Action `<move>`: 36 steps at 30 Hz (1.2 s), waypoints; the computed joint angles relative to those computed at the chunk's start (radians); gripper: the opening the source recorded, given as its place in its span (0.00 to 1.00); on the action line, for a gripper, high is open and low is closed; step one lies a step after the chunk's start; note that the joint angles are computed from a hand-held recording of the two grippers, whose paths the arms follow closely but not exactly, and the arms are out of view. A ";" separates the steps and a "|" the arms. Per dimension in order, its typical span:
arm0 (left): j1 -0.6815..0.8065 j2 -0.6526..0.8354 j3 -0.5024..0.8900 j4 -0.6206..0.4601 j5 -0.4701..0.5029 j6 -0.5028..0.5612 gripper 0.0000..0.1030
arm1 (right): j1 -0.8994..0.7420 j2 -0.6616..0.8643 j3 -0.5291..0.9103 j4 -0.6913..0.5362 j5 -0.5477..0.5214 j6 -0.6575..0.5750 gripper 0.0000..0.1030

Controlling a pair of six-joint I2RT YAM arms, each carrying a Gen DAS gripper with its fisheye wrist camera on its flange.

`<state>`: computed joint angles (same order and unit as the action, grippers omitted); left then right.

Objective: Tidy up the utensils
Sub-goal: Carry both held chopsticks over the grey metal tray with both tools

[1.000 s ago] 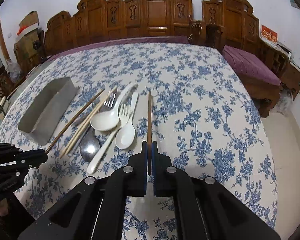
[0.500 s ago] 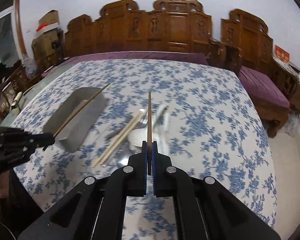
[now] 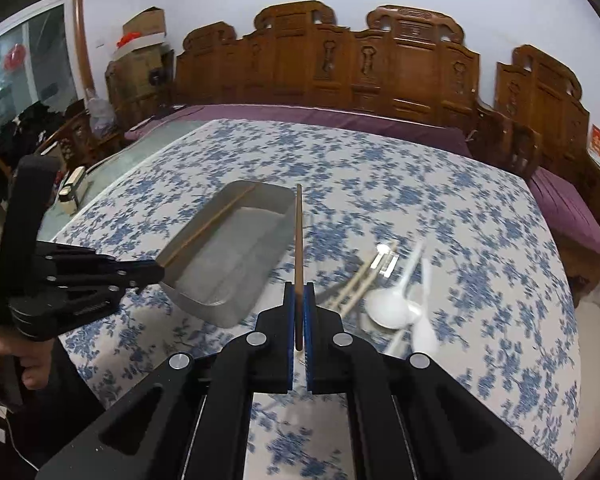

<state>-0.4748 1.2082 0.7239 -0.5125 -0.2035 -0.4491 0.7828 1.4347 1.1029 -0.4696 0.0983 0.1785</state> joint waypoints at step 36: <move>0.214 -0.126 -0.022 -0.044 0.077 0.140 0.04 | 0.112 0.406 0.327 -0.068 0.033 0.094 0.05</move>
